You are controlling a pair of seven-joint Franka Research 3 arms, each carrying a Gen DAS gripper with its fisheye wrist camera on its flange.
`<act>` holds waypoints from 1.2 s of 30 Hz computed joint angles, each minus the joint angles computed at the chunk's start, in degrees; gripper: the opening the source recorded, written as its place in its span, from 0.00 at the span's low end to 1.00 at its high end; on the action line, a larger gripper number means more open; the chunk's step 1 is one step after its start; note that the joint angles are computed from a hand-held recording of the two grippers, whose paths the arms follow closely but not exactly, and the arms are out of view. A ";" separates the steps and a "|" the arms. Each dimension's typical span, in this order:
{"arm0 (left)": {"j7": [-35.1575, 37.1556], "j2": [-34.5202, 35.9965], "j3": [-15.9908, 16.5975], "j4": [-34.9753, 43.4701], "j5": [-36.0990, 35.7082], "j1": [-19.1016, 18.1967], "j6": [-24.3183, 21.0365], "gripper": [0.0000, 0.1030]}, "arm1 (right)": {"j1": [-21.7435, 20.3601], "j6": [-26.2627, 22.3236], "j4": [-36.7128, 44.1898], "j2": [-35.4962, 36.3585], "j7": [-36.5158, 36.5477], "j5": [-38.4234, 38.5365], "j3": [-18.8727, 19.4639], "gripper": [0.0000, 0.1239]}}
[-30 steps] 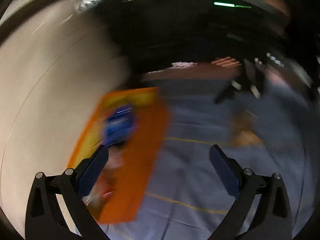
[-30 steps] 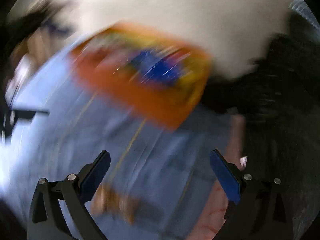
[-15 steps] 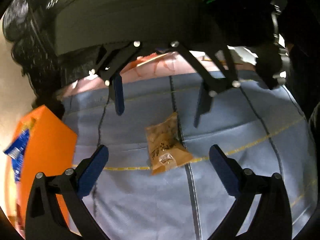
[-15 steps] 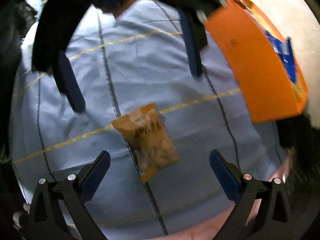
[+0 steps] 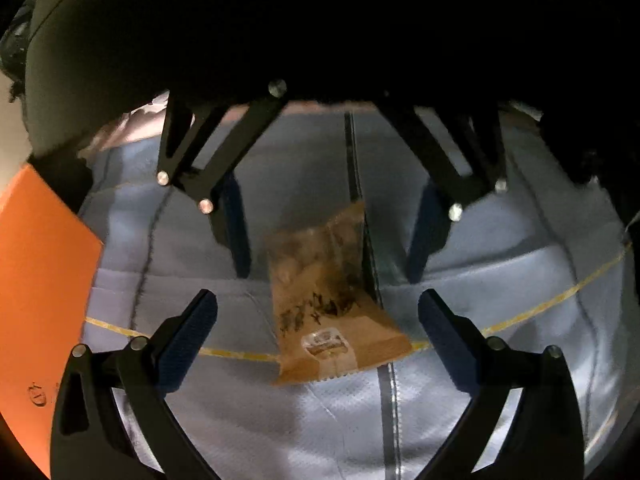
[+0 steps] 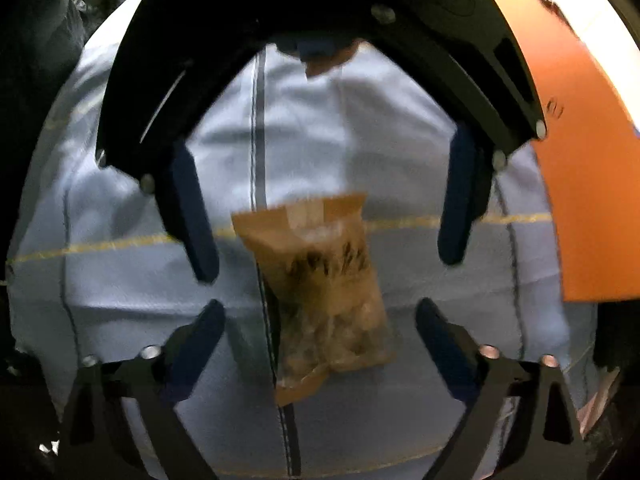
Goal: Organize snacks
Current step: 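Close the right tool on the brown bag while left tool also pinches it, then carry the brown bag over the orange box and open the tools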
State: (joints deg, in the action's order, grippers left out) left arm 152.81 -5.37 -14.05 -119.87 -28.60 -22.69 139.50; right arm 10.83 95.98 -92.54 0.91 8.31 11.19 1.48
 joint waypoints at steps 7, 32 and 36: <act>3.30 1.90 0.43 1.27 -7.21 1.09 -3.16 0.77 | -1.88 -4.27 2.95 1.79 -0.53 4.07 -1.08 0.62; 3.35 -6.06 2.98 2.05 -4.02 2.77 -9.14 0.40 | 2.02 -6.19 10.68 -0.64 6.79 1.64 1.55 0.35; 2.04 -8.55 4.67 4.97 1.67 3.70 -11.78 0.39 | 3.43 -7.56 21.07 3.95 7.22 1.71 2.30 0.34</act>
